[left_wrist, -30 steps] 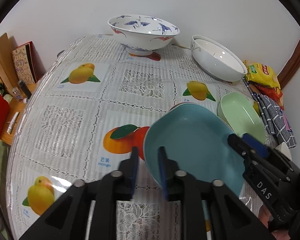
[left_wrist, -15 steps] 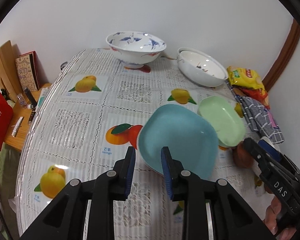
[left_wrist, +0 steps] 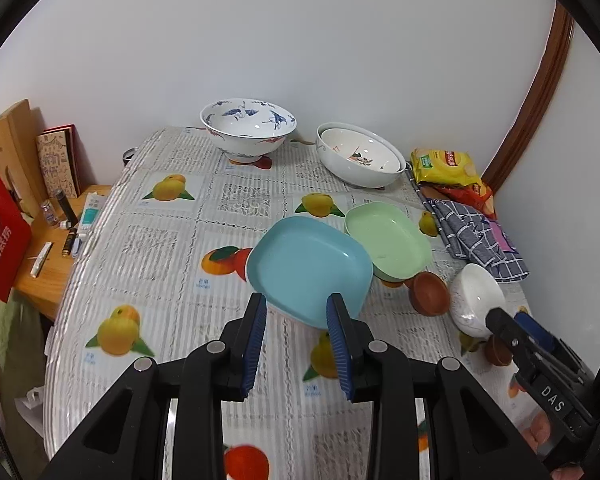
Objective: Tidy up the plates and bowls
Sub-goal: 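Open the right tool and release the blue plate onto the pink plate, then withdraw the right tool and move it toward the green plate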
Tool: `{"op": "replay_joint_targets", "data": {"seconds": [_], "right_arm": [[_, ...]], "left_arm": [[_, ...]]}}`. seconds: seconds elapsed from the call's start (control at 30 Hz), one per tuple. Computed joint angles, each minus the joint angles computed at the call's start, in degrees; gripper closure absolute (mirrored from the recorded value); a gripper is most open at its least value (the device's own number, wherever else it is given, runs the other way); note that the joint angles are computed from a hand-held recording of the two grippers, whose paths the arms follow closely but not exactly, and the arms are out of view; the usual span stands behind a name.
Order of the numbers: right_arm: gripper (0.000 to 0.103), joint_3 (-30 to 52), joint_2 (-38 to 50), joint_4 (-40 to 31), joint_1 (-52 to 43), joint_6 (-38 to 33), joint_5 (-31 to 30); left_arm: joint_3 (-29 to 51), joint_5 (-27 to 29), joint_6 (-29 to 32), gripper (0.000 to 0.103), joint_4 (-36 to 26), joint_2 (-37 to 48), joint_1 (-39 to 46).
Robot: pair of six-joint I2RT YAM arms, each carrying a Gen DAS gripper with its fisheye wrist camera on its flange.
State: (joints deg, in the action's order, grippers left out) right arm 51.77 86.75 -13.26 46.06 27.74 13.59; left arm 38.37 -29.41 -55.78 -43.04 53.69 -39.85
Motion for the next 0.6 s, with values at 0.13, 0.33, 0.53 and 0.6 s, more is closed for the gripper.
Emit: {"op": "replay_joint_targets", "data": {"seconds": [0.13,0.33,0.53,0.6], "right_arm": [[0.036,-3.99,-6.18,-1.27,1.21,1.59,0.83],[0.036,-8.25,-13.89,-2.69,4.13,3.91,2.19],[0.036,-9.25,-16.53,-3.68,6.65,5.60,2.80],[0.036,-9.34,-16.88,-4.05,7.33,5.87,3.02]], "left_arm": [[1.83,-4.97,-7.57,0.068,-7.41,-1.81,-7.21],[3.90,-10.13,-18.86,0.066,-16.78,-1.53,-17.04],[4.96,-12.26,-26.75,0.066,-22.41,-0.61,-23.06],[5.20,-12.61,-28.89,0.066,-23.86,-0.24,-24.39]]}}
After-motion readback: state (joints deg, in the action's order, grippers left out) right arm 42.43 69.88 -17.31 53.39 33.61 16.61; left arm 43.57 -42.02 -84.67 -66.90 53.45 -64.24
